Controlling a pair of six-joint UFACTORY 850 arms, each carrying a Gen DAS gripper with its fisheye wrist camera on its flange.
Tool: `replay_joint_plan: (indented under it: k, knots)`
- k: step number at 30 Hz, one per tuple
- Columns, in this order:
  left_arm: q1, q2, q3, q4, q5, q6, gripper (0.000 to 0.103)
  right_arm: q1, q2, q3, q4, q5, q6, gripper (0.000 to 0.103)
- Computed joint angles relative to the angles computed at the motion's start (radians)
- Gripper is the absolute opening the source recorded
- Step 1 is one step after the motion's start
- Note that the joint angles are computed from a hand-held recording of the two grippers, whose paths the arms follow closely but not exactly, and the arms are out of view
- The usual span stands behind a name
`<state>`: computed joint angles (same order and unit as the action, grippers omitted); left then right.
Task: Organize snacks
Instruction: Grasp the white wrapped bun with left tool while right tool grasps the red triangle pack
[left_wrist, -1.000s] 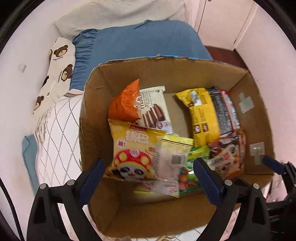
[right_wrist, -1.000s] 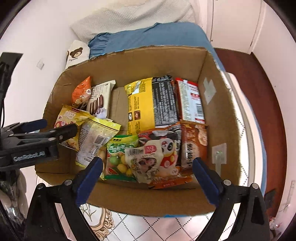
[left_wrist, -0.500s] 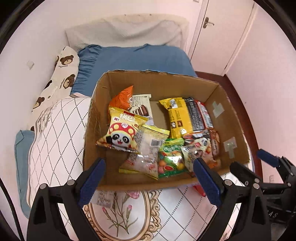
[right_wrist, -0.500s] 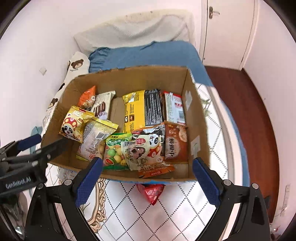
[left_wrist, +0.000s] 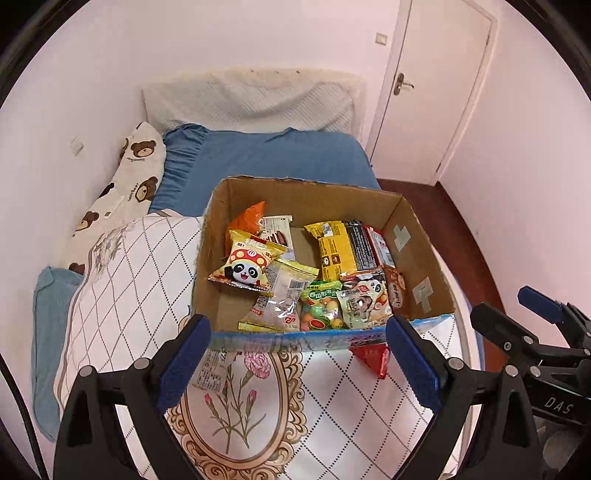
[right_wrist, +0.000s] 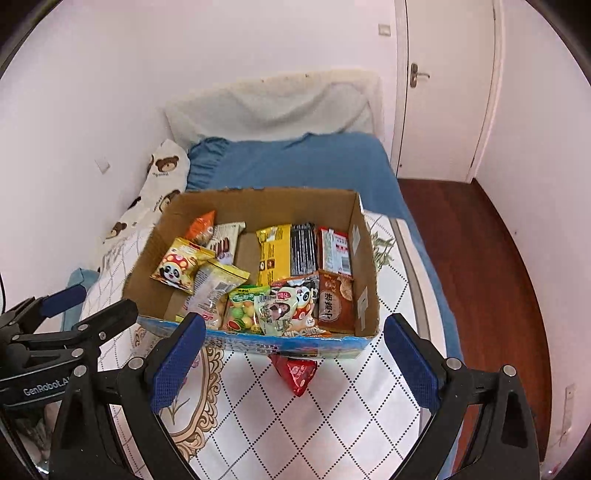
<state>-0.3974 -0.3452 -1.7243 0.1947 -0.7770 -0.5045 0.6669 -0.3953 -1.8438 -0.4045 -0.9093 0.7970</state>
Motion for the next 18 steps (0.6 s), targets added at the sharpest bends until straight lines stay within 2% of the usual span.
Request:
replay_joint_plan:
  k: [5, 12, 14, 18]
  knots:
    - [-0.01, 0.045, 0.036, 0.011, 0.013, -0.024, 0.097, 0.022, 0.054, 0.046, -0.054, 0.012, 0.055, 0.099]
    - [-0.022, 0.083, 0.09, 0.055, 0.028, -0.069, 0.097, 0.028, 0.106, 0.096, -0.046, 0.054, 0.098, 0.099]
    - [-0.019, 0.081, 0.112, 0.056, 0.017, -0.073, 0.102, 0.017, 0.111, 0.122, -0.005, 0.078, 0.088, 0.099]
    - [0.012, 0.047, 0.161, -0.03, -0.034, -0.009, 0.102, -0.024, 0.102, 0.198, 0.149, 0.141, 0.034, 0.099]
